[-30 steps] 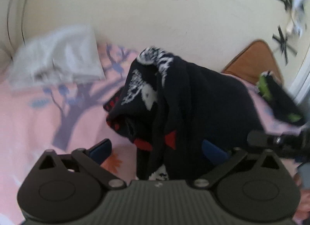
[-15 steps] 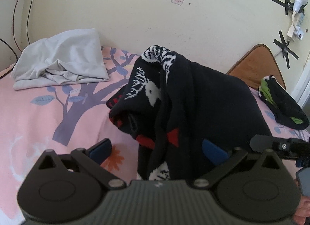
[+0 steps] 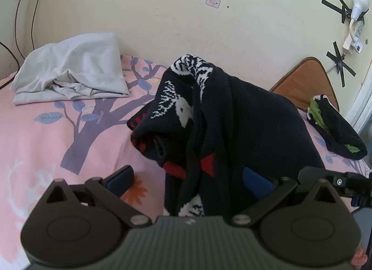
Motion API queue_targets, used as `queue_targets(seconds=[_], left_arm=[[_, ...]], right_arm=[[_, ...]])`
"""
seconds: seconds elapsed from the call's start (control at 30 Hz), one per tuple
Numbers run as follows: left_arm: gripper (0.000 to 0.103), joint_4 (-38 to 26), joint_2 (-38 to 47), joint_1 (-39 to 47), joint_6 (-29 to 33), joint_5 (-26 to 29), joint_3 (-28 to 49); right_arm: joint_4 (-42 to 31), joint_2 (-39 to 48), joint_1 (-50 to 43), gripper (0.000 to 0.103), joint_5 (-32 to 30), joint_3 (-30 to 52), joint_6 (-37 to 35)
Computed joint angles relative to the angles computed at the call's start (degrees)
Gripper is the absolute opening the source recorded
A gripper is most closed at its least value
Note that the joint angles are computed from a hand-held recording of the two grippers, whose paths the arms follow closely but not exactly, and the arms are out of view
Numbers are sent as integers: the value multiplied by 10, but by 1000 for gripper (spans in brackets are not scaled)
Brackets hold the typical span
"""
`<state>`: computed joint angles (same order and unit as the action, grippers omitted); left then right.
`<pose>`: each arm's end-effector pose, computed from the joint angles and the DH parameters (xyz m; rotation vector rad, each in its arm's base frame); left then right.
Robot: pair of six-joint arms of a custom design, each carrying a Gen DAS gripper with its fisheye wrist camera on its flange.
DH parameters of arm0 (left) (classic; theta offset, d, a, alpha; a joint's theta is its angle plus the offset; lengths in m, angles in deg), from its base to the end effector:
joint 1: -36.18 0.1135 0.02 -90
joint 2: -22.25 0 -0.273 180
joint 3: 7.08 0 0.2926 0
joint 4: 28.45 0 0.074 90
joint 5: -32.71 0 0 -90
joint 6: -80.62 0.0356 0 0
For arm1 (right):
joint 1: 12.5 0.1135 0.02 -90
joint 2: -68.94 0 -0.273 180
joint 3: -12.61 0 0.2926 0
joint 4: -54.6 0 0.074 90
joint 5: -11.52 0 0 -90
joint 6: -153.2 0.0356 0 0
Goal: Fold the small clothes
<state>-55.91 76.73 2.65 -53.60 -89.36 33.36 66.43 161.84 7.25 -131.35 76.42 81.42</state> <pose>0.1966 -0.1076 0.1957 -0.4778 2.1165 -0.1269 0.3487 0.1554 0.2156 -0.6968 1.8272 1.3033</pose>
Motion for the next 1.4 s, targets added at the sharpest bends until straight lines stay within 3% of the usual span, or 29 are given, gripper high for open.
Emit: queue_targets(seconds=[0.87,1.4], left_arm=[[103,12,-7,-11,-12,-10,-8],[103,10,-4,0,4,7,-5]], right_arm=[[26,5,-3,95,-11,-6,7],[6,3,0,97,-8,-2,-12]])
